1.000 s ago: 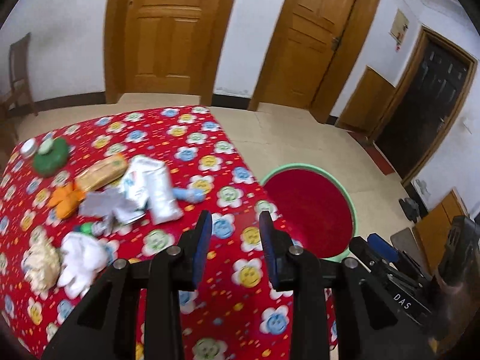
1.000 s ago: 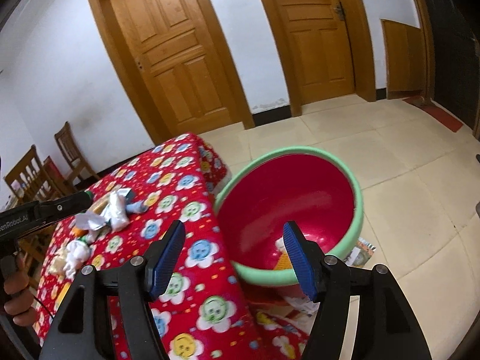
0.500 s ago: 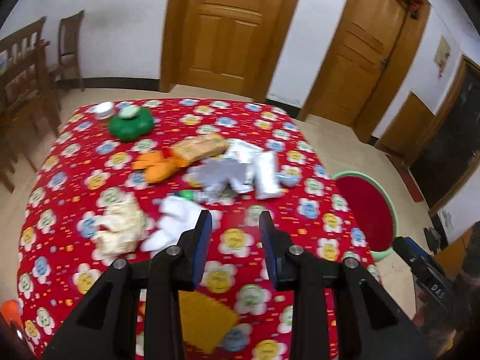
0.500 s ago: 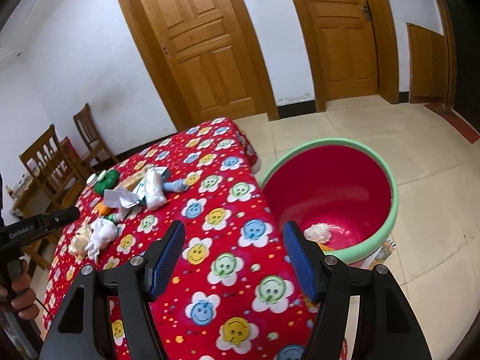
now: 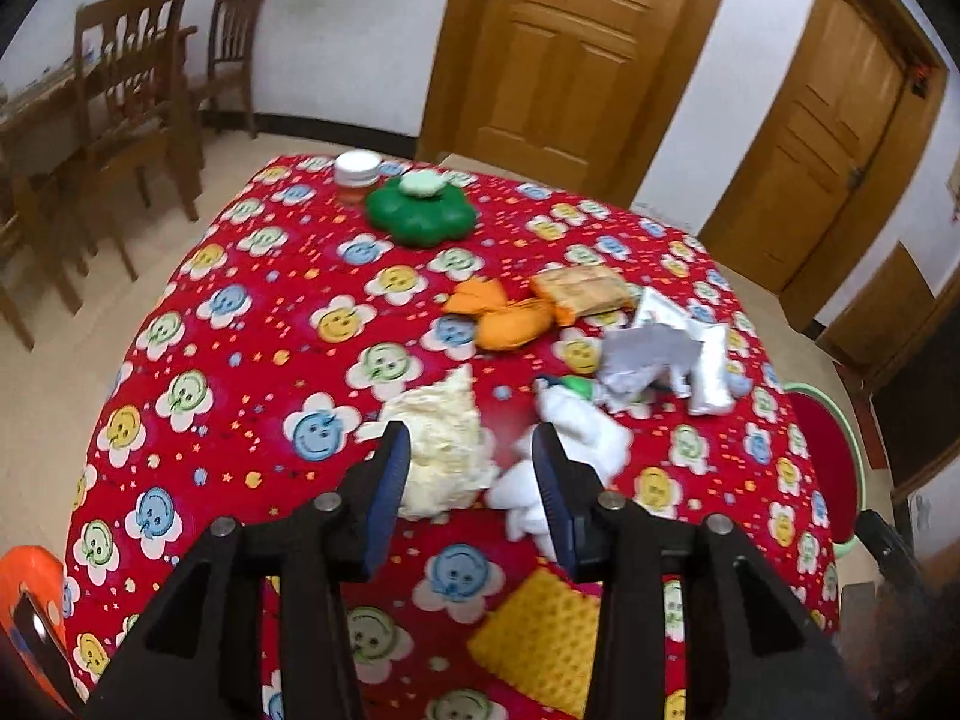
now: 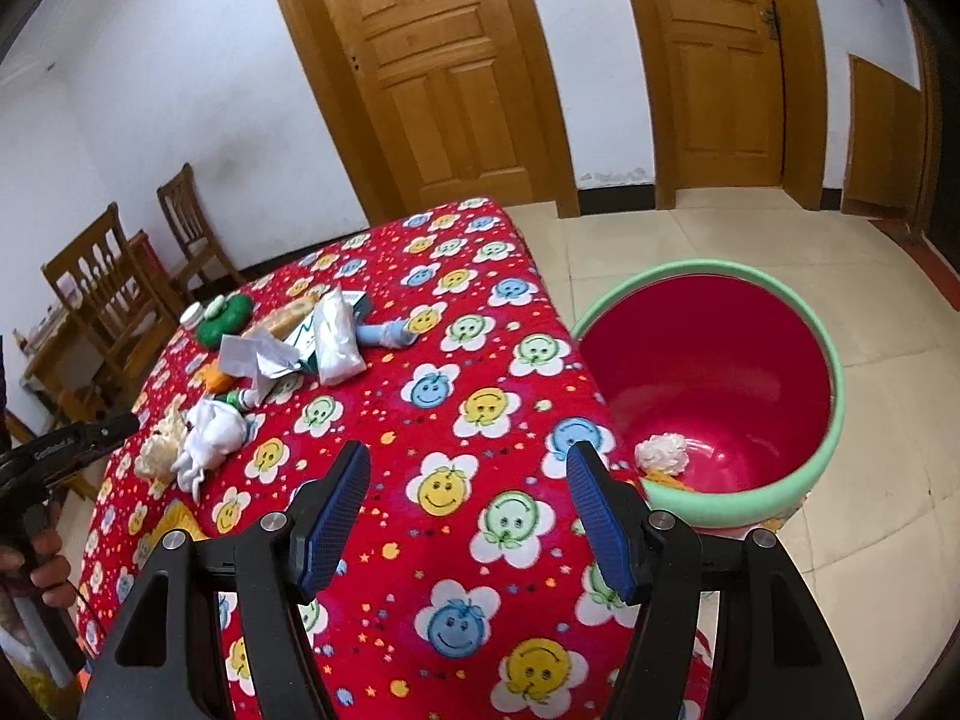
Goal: Collect trash
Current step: 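Move both open grippers back over the table toward the remaining items, then grasp the white plastic bag roll with the right gripper while the left grasps crumpled cream paper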
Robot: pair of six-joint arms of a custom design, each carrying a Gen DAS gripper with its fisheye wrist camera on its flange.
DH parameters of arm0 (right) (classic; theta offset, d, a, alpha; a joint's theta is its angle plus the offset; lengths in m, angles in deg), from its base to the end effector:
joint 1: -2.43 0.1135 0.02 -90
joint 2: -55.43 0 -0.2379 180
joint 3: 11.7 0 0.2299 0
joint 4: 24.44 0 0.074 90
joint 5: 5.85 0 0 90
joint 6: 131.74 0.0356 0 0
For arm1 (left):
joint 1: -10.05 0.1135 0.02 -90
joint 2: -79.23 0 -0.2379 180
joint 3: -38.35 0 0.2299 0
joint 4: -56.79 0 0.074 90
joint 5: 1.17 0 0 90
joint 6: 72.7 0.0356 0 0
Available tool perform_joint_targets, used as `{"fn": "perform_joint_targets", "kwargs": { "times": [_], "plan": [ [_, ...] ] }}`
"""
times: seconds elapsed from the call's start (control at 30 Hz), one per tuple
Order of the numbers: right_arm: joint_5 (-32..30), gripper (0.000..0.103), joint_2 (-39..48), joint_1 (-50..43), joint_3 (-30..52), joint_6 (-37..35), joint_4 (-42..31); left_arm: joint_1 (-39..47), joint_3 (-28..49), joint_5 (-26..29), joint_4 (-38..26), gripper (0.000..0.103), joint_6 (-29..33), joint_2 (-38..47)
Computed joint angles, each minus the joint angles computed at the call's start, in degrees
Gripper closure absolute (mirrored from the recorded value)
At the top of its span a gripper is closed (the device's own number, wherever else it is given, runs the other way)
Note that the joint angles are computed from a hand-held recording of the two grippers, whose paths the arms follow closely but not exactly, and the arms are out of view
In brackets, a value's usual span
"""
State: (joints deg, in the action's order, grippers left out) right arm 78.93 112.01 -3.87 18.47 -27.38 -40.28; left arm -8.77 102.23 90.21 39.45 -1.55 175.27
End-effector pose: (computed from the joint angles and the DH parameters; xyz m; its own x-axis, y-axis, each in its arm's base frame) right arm 0.1752 -0.0161 0.1362 -0.6369 0.3188 -0.7019 0.2068 0.9478 0.2428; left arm 0.2939 -0.1011 0.1444 -0.7901 -0.0720 -0.6087 0.0867 0.9700 -0.2272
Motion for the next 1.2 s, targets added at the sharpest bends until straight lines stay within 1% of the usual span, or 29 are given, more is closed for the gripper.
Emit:
{"fn": "perform_joint_targets", "kwargs": {
  "times": [0.1,0.2,0.3,0.43,0.6,0.77,0.9,0.93,1.03,1.1,1.17,1.2],
  "plan": [
    [1.4,0.034,5.1,2.2,2.1,0.5,2.4,1.2,0.8,0.8,0.6,0.06,0.0,2.7],
    [2.0,0.034,8.9,4.0,4.2,0.7,3.4,1.7,1.2,0.3,1.3,0.058,0.3,4.5],
    [2.3,0.034,14.0,5.8,7.2,0.5,4.9,2.0,1.5,0.1,1.9,0.055,0.5,5.8],
    [2.2,0.034,20.9,7.8,11.5,0.6,6.7,2.9,3.1,0.8,1.6,0.055,0.2,8.5],
    [1.8,0.034,29.2,9.9,16.9,0.3,8.8,4.5,3.4,3.9,2.9,0.055,-0.8,10.4],
    [0.2,0.034,36.9,10.7,22.5,0.1,9.8,5.0,4.0,5.8,3.5,0.055,0.3,11.9],
    [-0.4,0.034,42.2,11.4,26.8,-0.4,10.3,5.6,3.9,7.3,4.3,0.055,-0.6,12.7],
    [-0.7,0.035,43.6,11.5,27.9,-0.6,10.6,5.6,3.8,7.3,4.4,0.055,-0.7,12.7],
    [-1.0,0.046,46.1,11.9,30.0,-0.6,11.1,5.6,3.6,8.0,4.1,0.055,-1.2,12.5],
    [-1.5,0.049,48.1,11.8,31.6,-0.3,11.1,5.7,3.0,8.6,4.4,0.055,-1.3,12.0],
    [-2.1,0.057,49.4,11.7,32.5,0.1,11.2,5.6,2.2,8.8,5.1,0.056,-1.5,11.6],
    [-2.3,0.058,49.9,11.6,32.8,0.2,11.2,5.6,1.9,9.0,5.5,0.059,-1.6,11.5]
  ]
}}
